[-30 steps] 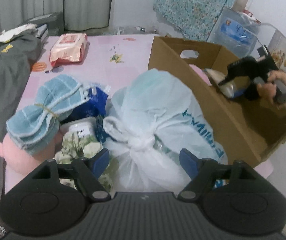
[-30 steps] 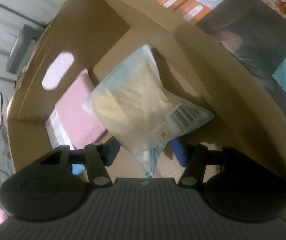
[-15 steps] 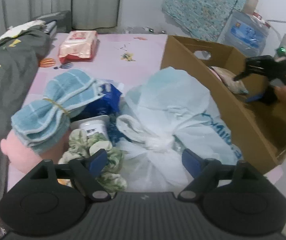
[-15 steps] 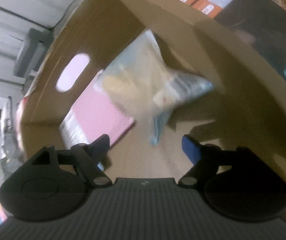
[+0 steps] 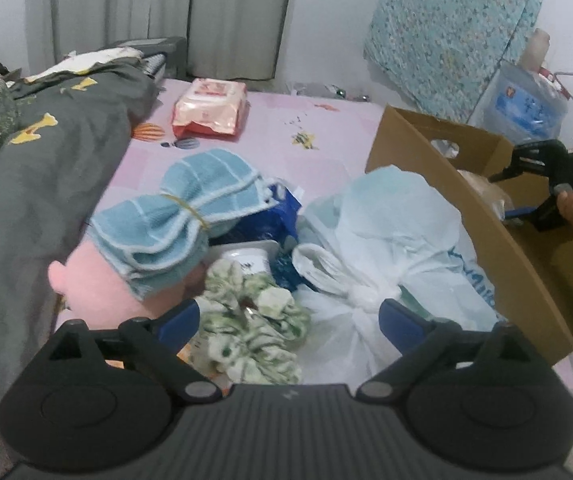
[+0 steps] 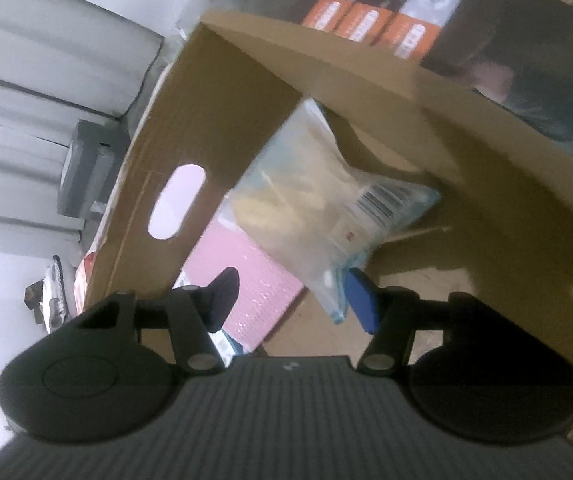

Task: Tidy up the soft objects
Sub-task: 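Release the clear bag onto the box floor by opening the right gripper, then move the right gripper back to the pile toward the blue packet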

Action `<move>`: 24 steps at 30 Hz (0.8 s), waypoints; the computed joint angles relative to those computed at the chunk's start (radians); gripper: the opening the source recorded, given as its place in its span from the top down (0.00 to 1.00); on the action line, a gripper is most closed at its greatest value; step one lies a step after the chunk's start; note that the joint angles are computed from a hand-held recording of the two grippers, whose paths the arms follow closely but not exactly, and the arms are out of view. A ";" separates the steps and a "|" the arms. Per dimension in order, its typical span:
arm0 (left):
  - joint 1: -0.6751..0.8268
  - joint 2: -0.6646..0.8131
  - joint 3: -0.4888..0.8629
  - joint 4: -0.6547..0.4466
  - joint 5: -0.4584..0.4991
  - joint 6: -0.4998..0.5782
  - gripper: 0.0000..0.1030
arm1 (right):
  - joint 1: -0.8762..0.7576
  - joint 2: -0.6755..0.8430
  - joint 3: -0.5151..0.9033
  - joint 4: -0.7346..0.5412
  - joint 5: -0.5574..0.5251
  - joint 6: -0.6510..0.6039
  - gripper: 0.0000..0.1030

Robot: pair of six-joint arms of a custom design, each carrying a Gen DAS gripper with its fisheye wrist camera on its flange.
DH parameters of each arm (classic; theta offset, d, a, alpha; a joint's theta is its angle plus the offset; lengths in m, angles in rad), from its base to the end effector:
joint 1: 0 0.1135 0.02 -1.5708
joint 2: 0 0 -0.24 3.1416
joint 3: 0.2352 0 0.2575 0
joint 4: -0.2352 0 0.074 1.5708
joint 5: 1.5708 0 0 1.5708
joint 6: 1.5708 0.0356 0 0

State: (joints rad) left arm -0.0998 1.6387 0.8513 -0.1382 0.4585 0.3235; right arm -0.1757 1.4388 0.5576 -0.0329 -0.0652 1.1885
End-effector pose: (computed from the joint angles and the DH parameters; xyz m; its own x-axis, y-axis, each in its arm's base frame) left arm 0.3161 -0.0475 0.1332 -0.6412 0.3507 -0.6826 0.5885 0.7955 -0.1441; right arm 0.2573 -0.0433 0.1097 -0.1654 0.9697 -0.1799 0.7740 0.2407 0.5857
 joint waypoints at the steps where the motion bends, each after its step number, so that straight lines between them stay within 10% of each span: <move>1: 0.004 -0.002 0.001 0.000 0.003 0.004 0.05 | -0.010 0.006 0.001 0.005 -0.008 -0.002 0.42; 14: 0.097 -0.093 -0.077 0.065 0.126 0.051 0.02 | 0.266 -0.463 -0.066 -0.237 0.124 0.052 0.29; 24: 0.182 -0.151 -0.120 0.139 0.114 0.064 0.02 | 0.541 -0.065 0.242 0.030 0.002 0.003 0.27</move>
